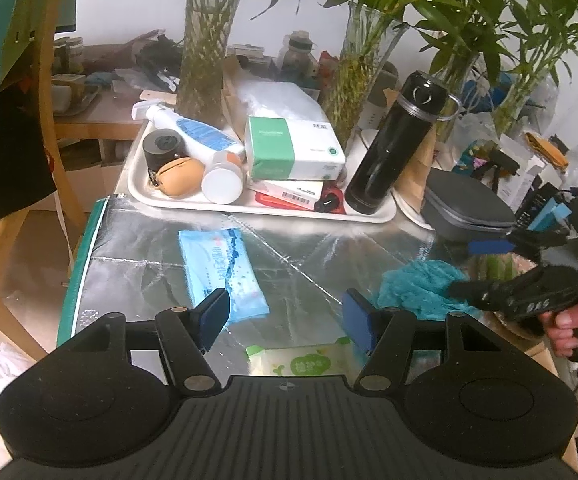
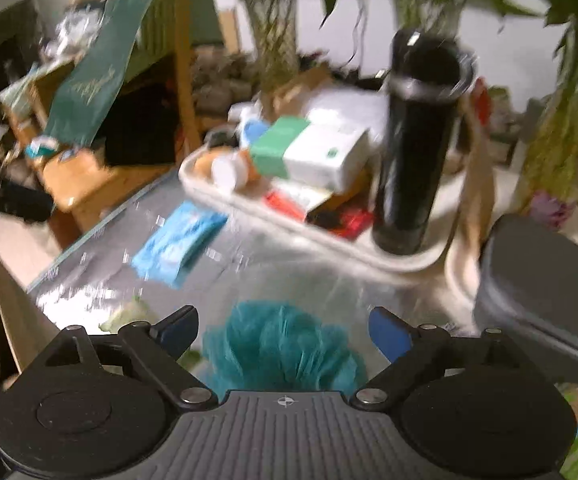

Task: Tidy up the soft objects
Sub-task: 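Lift the teal loofah off the mat with the right tool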

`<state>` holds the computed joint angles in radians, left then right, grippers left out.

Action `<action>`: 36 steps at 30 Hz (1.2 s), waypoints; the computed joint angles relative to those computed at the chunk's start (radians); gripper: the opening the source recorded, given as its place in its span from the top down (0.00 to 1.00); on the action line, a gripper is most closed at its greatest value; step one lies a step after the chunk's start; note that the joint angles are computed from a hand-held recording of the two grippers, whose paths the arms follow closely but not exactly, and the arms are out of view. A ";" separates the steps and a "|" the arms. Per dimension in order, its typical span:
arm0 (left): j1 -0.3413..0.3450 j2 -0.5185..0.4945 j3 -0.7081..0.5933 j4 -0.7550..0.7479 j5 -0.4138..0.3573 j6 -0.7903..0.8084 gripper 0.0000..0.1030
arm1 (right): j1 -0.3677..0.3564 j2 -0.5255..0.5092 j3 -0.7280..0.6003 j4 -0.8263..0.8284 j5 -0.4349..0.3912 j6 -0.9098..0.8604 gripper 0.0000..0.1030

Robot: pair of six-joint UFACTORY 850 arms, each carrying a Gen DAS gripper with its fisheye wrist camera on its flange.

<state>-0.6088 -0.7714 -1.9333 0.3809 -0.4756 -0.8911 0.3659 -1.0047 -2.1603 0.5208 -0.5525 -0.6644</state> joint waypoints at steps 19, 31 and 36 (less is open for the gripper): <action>0.003 0.016 0.029 0.061 0.033 -0.064 0.40 | 0.014 0.045 0.073 -0.129 0.057 0.104 0.80; -0.002 -0.006 0.014 0.173 0.054 -0.100 0.40 | 0.025 0.177 0.237 -0.177 0.291 0.217 0.81; 0.008 -0.043 -0.033 0.132 0.026 -0.056 0.40 | 0.033 0.241 0.326 -0.207 0.383 0.292 0.81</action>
<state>-0.6011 -0.8144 -1.9659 0.5125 -0.4492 -0.9470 0.3985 -0.7633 -1.8340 0.3133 -0.1695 -0.3726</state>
